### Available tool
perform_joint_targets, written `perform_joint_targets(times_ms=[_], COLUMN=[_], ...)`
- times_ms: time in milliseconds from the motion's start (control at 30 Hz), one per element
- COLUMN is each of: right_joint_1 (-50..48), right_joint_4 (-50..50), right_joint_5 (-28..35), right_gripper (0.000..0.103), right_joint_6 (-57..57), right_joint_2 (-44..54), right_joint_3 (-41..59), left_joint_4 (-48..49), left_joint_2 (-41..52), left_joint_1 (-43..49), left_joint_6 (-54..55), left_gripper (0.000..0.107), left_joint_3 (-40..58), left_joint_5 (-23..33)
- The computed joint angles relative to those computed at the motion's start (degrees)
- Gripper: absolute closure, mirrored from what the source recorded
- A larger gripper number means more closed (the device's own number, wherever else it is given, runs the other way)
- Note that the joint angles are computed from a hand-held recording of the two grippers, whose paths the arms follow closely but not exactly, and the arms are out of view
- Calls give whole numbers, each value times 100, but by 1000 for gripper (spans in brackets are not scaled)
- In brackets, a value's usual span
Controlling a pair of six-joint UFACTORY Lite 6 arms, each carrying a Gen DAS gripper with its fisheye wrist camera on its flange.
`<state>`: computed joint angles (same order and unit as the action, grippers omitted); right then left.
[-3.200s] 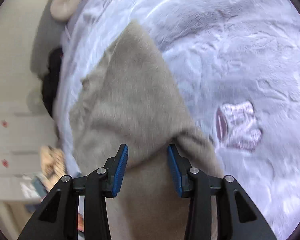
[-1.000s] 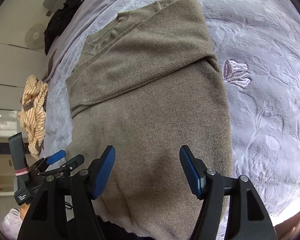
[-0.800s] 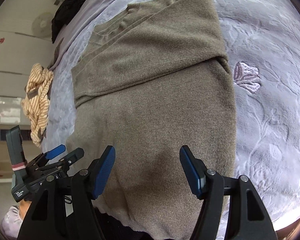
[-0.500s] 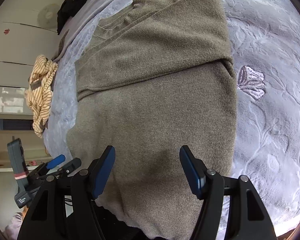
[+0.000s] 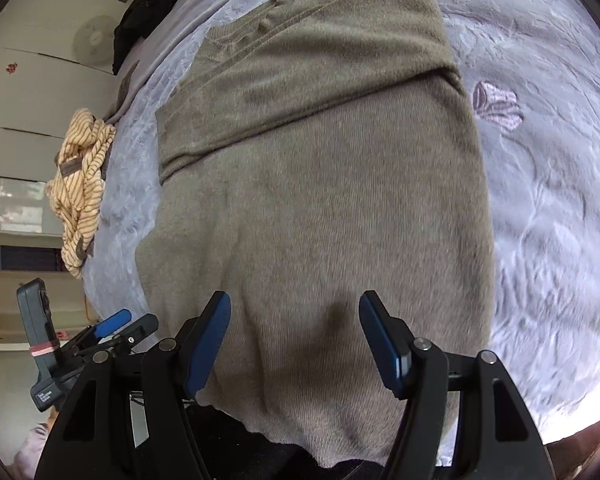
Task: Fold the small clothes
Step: 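Move both tools toward the sweater hem, then grasp the hem with the left gripper while the right gripper grasps the hem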
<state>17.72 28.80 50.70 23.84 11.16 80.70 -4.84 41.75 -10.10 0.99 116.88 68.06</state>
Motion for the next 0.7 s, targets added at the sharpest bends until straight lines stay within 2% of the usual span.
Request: perform_joint_targets(times_ms=[133, 267, 433, 700], right_joint_1=[482, 825, 1056, 978], right_joint_4=[-362, -479, -364, 92], right_joint_5=[-266, -584, -852, -1017], right_gripper=[33, 33, 33, 33], right_joint_6=[698, 1117, 1378, 1323], right_joint_2=[-485, -1131, -2110, -3723], right_joint_3=[-563, -1327, -2460, -4139], left_joint_4=[-306, -657, -1197, -1634], left_joint_2=[-770, -1166, -1109, -1137], left_joint_1=[522, 988, 1425, 1529], left_joint_6=[765, 1585, 2461, 3241], left_gripper=[14, 14, 14, 14], left_joint_3=[-1372, -2150, -2531, -3205], left_joint_5=[-524, -737, -618, -709])
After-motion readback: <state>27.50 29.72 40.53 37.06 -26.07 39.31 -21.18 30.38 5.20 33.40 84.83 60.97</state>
